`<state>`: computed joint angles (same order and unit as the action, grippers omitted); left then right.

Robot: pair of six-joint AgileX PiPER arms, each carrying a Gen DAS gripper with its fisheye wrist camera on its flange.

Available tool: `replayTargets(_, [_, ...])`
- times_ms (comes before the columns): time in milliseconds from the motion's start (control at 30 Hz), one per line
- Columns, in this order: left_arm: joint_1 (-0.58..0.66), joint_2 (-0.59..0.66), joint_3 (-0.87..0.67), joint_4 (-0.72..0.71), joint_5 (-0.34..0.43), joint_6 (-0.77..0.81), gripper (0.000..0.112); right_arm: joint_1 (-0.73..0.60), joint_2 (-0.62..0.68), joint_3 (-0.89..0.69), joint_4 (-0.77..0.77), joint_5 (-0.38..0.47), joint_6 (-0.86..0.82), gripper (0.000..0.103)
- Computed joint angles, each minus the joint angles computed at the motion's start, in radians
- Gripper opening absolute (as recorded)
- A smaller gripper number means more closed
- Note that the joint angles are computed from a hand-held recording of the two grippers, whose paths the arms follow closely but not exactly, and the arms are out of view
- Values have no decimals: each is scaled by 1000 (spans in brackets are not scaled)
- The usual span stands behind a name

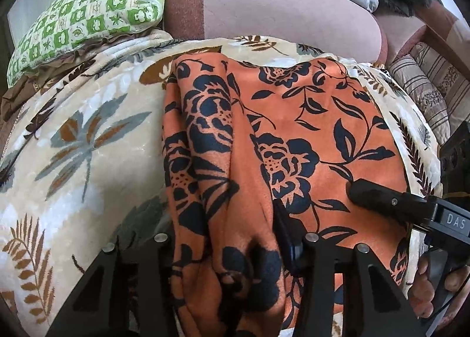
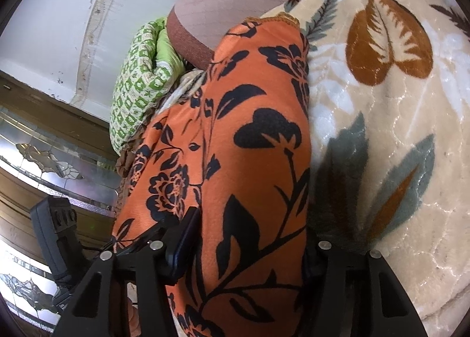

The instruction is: Fold small clothes

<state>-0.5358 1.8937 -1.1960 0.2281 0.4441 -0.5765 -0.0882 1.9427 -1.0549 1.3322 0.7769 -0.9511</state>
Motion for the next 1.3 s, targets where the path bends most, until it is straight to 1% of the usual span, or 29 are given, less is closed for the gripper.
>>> replayTargets(133, [-2,-11,6,5,2,-5,46,-3,-11,4,7,13,-13,57])
replayTargets(300, [-5,-24,15,14,-1,-3,45,-4,-23,6,9,25,-23,54])
replayTargets(400, [1,-39,31,-20,-11,26,44,-10,-29,7,8,39,-24,52])
replayTargets(500, [4,-56,48,-52,-16,47,43,-23,-43,16,21,77,-26,50])
replayTargets(633, [-7,-100,90,-87,-24,62,42,-25,-109,55,20,106,-37,48])
replayTargets(767, [-46,-211,189,-100,-38,33,41,-34,-215,144,21,130,-46,48])
replayTargets(833, [-78,-280,246,-91,-40,-11,41,-42,-287,206,5,134,-49,47])
replayTargets(933, [-144,-395,361,-64,-50,-116,40,-106,-373,319,-9,196,-72,47])
replayTargets(1000, [-203,-448,428,-50,-51,-198,40,-171,-418,393,-47,247,-65,47])
replayTargets(1033, [-235,-464,450,-28,-46,-245,40,-204,-443,425,-71,267,-67,47])
replayTargets(1067, [-290,-481,478,25,-35,-331,40,-243,-475,460,-100,287,-71,47])
replayTargets(1133, [-369,-495,506,101,-13,-451,40,-316,-516,504,-154,318,-73,46])
replayTargets(1167, [-402,-494,515,136,0,-508,40,-353,-531,518,-191,316,-68,46])
replayTargets(1200, [-430,-489,521,183,14,-575,40,-374,-543,528,-213,291,-75,46])
replayTargets(1233, [-456,-480,522,232,33,-644,40,-389,-549,535,-235,241,-89,46])
replayTargets(1267, [-465,-477,527,245,34,-673,41,-399,-529,530,-255,207,-84,46])
replayTargets(1300, [-463,-478,529,239,29,-679,42,-413,-493,520,-267,200,-71,50])
